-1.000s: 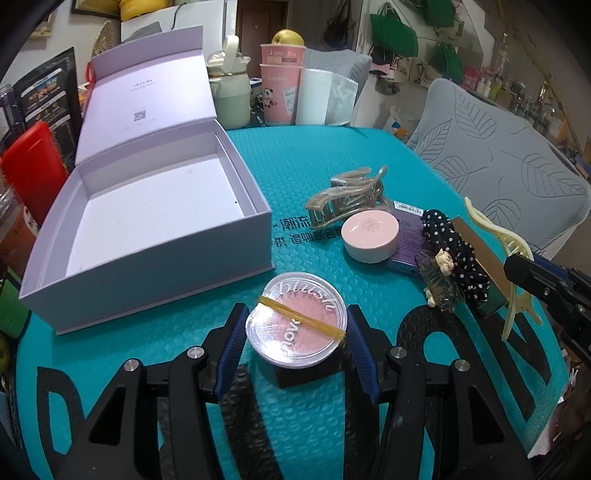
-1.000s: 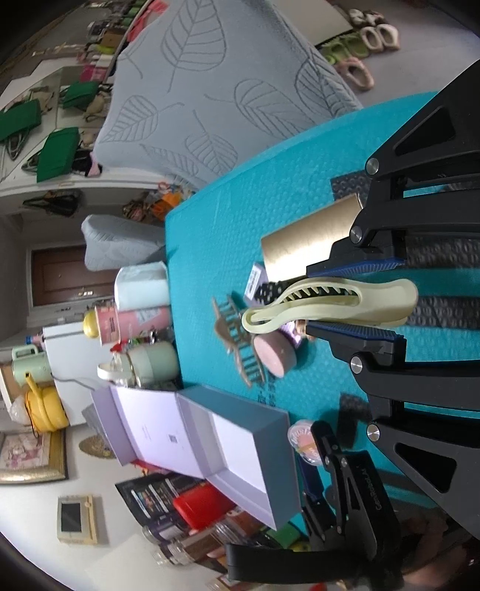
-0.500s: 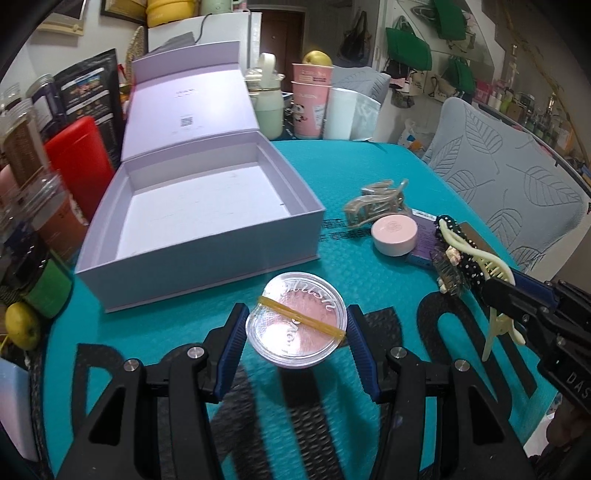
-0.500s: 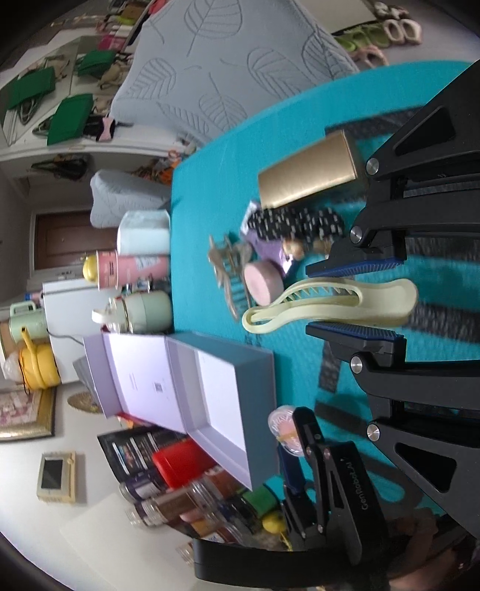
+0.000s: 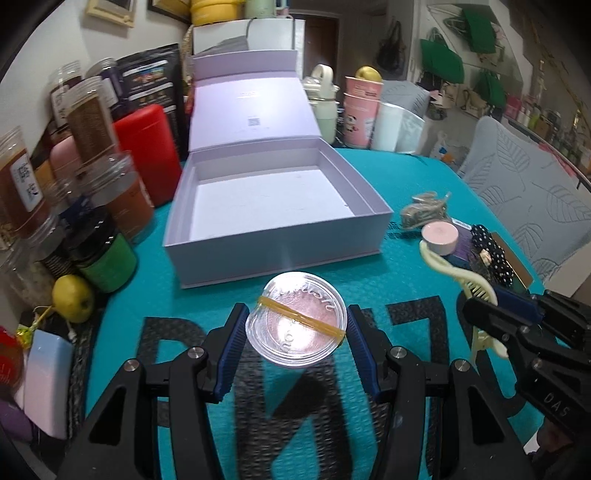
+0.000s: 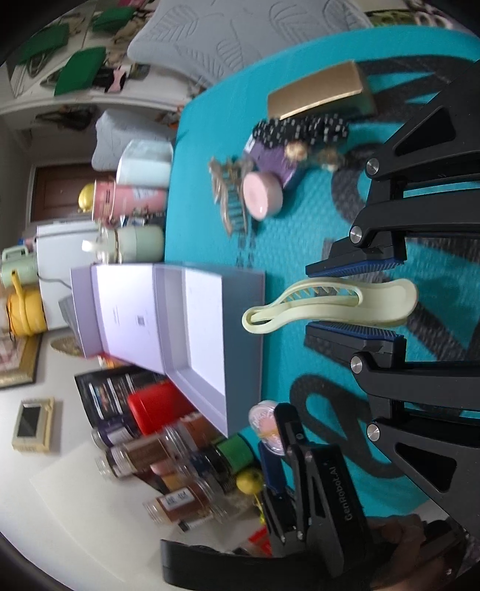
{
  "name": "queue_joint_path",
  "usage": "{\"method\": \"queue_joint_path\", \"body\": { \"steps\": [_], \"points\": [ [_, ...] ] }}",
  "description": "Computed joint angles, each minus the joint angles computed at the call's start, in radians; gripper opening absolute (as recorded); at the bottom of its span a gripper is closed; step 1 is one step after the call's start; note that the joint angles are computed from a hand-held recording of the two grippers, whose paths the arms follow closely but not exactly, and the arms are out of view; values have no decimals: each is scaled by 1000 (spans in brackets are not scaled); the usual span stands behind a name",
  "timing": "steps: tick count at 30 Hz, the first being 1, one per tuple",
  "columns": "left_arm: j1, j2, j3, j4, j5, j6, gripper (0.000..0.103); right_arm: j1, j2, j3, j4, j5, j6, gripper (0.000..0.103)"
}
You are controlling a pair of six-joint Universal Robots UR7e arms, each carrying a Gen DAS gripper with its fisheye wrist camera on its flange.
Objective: Organize rigid objects
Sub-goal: 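Carry the compact and clip into the white box with both tools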
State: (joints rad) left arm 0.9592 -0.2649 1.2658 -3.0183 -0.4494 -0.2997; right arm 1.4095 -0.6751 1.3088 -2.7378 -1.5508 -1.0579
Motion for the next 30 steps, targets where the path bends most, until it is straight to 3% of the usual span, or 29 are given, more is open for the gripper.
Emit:
{"method": "queue_joint_path", "body": {
  "steps": [17,30],
  "points": [
    [-4,-33,9,-124,62,123,53,54,41,-51,71,13,-43,24],
    [18,-21,-89,-144,30,240,53,92,97,-169,122,21,-54,24]
  ]
}}
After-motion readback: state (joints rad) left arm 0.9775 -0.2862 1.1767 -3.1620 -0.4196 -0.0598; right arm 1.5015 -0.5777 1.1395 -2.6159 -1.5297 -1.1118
